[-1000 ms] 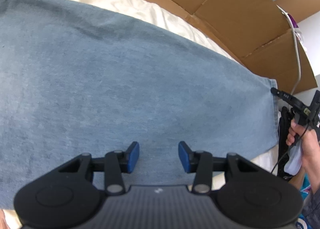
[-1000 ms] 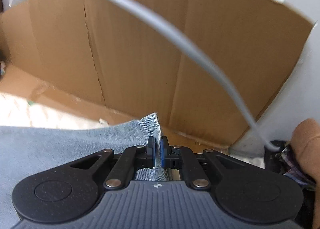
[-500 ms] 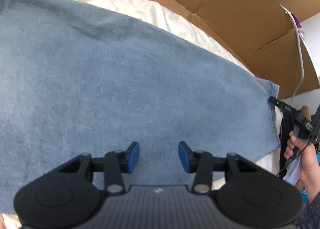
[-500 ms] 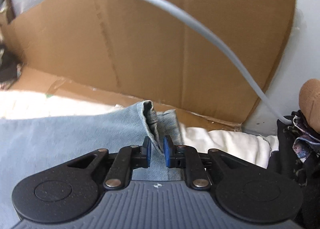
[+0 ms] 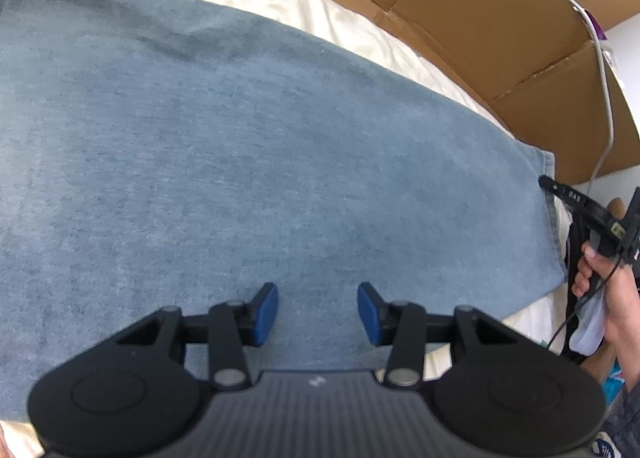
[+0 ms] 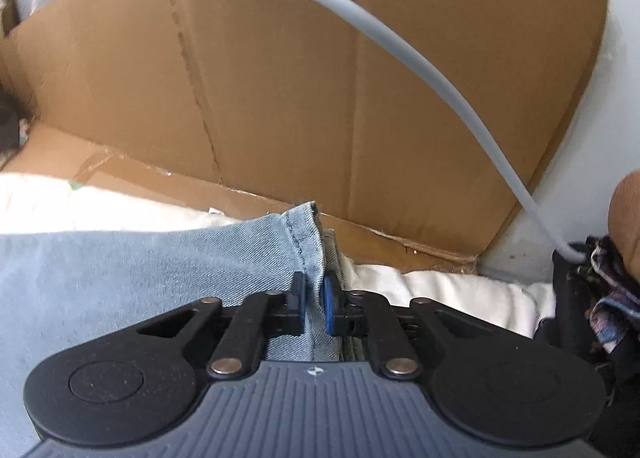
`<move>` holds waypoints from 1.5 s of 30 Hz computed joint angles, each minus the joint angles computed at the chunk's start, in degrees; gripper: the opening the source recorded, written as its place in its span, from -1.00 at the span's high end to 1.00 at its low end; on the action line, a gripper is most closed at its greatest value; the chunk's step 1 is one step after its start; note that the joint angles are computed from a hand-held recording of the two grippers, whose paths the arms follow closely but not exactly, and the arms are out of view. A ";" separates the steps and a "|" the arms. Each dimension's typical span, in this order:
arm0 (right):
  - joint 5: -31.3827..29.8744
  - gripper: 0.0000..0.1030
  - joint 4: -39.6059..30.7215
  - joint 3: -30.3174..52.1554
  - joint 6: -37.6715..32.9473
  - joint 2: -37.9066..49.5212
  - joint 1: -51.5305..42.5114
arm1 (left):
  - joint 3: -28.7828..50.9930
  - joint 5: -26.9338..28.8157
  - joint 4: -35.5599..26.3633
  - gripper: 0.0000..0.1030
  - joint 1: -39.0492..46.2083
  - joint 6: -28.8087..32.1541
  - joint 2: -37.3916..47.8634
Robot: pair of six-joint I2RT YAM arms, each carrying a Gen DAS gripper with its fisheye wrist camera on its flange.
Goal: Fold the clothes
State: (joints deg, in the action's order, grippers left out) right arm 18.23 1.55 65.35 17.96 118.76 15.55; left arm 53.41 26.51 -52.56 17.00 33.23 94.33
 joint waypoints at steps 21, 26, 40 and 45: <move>4.46 1.00 -3.25 -5.90 6.30 -9.43 -4.43 | 0.16 1.82 -3.08 0.08 0.37 3.70 -1.21; 1.24 1.00 -2.60 -9.39 6.21 -14.25 -3.89 | 0.27 2.50 -3.63 0.08 -0.06 3.25 -2.95; 5.46 0.63 -6.20 -27.03 22.40 -34.34 6.29 | -5.35 2.74 -6.14 -0.04 0.98 6.25 -7.00; 6.79 0.58 -6.88 -30.09 30.35 -34.65 11.70 | -8.10 2.32 -8.39 -0.04 1.04 10.10 -8.72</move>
